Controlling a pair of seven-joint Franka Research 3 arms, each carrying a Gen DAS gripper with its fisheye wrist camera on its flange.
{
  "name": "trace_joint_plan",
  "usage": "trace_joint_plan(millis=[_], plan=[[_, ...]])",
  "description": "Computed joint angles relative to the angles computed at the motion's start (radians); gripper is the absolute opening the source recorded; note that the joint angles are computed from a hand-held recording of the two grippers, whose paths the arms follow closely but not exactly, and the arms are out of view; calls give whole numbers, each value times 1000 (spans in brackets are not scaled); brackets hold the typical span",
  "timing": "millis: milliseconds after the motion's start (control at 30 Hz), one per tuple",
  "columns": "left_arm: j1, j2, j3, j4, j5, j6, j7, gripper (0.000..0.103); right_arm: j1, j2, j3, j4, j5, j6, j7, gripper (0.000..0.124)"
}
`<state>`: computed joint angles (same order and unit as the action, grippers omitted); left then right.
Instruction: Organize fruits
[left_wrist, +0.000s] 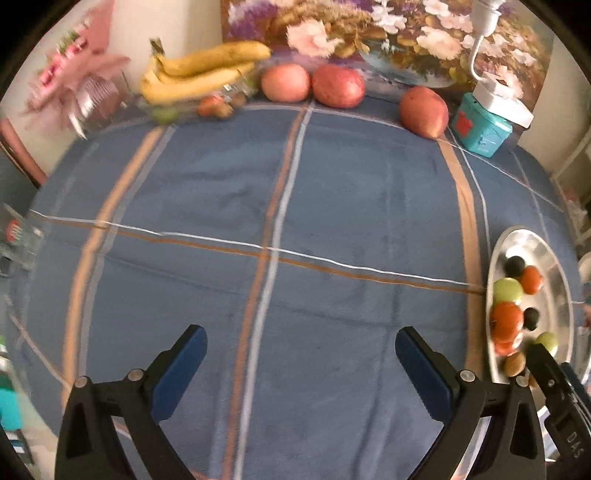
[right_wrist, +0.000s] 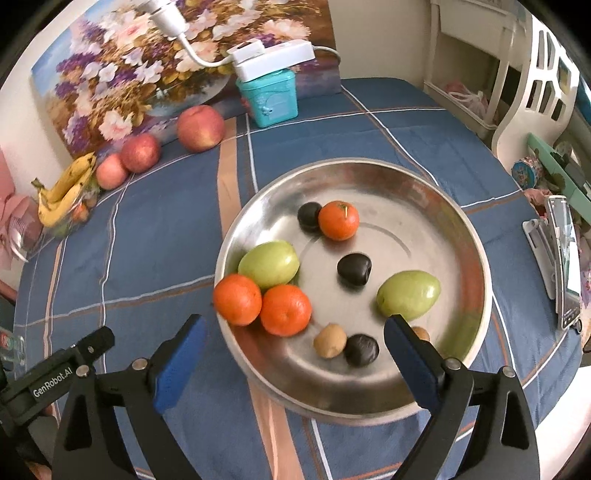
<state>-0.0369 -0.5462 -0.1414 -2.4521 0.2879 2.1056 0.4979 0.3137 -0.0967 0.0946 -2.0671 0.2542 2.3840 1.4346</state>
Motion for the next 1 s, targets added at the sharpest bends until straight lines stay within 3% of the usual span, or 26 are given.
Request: trace_joint_plan(millis=[133, 233, 533, 1000], plan=[[0, 6, -56, 54, 70, -148, -19, 103, 0, -32, -1, -27, -5, -12, -13, 96], [-22, 6, -66, 74, 90, -216, -18, 103, -3, -59, 0, -48, -12, -18, -16, 96], [-73, -77, -46, 27, 41, -241, -16, 103, -7, -131, 2, -106, -11, -17, -31, 96], [-76, -108, -23, 3, -4, -239, -19, 103, -3, -165, 13, -133, -17, -4, -41, 96]])
